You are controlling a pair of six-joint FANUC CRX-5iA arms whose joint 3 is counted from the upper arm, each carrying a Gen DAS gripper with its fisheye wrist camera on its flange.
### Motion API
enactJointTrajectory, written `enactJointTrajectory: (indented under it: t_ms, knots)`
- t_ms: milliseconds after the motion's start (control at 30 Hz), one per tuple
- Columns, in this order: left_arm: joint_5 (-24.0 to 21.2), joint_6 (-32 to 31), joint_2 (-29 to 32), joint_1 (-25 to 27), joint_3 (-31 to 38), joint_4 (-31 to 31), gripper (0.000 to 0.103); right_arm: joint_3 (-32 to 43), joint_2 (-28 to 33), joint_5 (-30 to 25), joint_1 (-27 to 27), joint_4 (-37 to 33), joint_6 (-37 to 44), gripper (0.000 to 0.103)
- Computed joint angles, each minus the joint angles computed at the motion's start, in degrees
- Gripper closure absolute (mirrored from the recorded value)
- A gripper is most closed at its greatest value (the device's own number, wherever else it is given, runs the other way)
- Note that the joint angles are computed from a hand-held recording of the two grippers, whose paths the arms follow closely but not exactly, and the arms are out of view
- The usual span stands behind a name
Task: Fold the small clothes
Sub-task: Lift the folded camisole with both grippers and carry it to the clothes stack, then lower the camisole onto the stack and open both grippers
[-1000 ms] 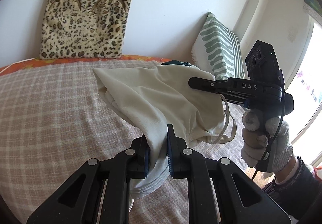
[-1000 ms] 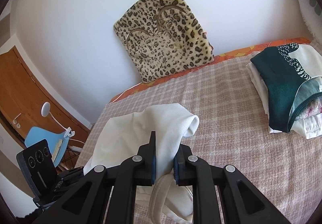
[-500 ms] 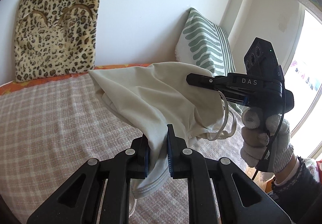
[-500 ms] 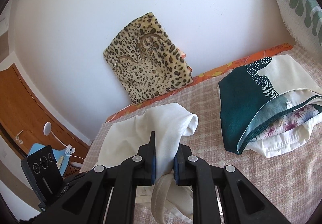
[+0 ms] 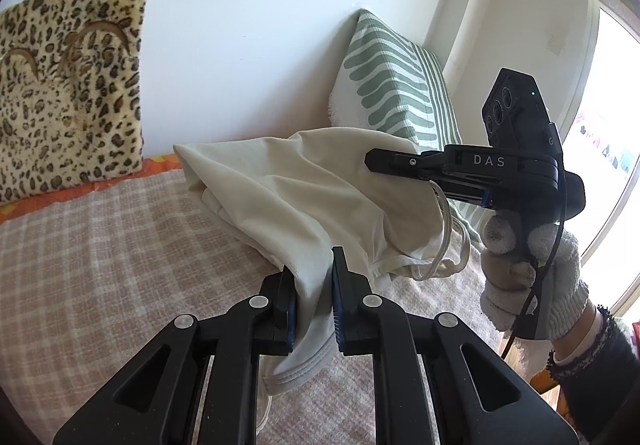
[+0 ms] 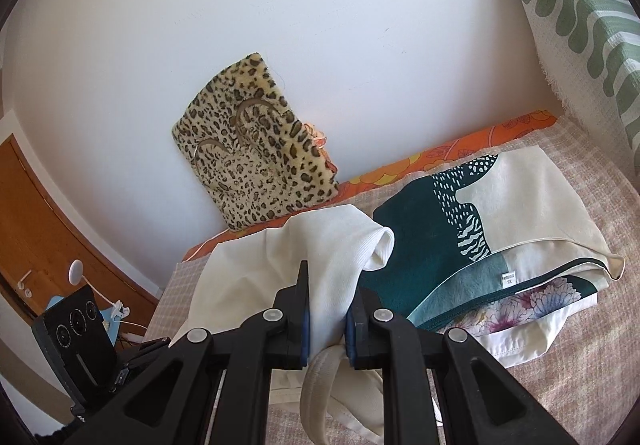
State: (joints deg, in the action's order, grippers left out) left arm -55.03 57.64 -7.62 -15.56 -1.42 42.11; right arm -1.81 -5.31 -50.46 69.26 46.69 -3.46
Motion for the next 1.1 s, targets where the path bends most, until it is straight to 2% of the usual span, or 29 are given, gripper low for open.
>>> enactJointTrajectory:
  t_ms: [133,300,567,733,833,867,933,1033,1067,1100]
  knots:
    - [2.15,2.84,3.59,-3.34,3.22,-1.27,0.091,0.01,-0.85,-0.09,-2.97,-1.71,2.22,0.092]
    - [3.43,4.84,7.94,-6.13,7.19,-2.83,0.091,3.02,-0.4,-2.61,-6.47,-6.69,9.44,0.092]
    - [4.48,6.44,14.48,-8.76,13.03,-4.64,0.091,7.02,1.4,-6.99,-11.4,-11.87,18.6,0.092]
    - [5.51,7.35,17.18,-9.62,13.79,-5.08,0.091,6.61,1.73,-5.36,-15.59,-15.08,21.54,0.092]
    - [5.16,8.42,18.52,-9.66,14.29,-6.27,0.091,8.11,3.51,-6.64,-17.7,-17.63,24.98,0.091]
    - [4.27,9.11,19.33,-9.64,15.27,-7.26,0.09,8.62,4.26,-7.84,-18.21,-17.72,25.35,0.089]
    - [2.3,10.37,20.65,-9.67,17.09,-9.36,0.089,9.08,5.61,-10.95,-18.96,-15.8,22.88,0.077]
    - [2.2,11.0,20.7,-9.74,17.26,-10.96,0.087,7.68,5.58,-12.46,-19.41,-11.82,18.46,0.075]
    - [2.2,11.13,20.5,-9.77,17.17,-11.32,0.084,7.62,5.65,-13.25,-19.2,-10.7,18.03,0.075]
    - [1.92,11.49,20.38,-9.82,17.35,-11.95,0.076,7.53,5.56,-13.62,-19.06,-10.21,17.71,0.074]
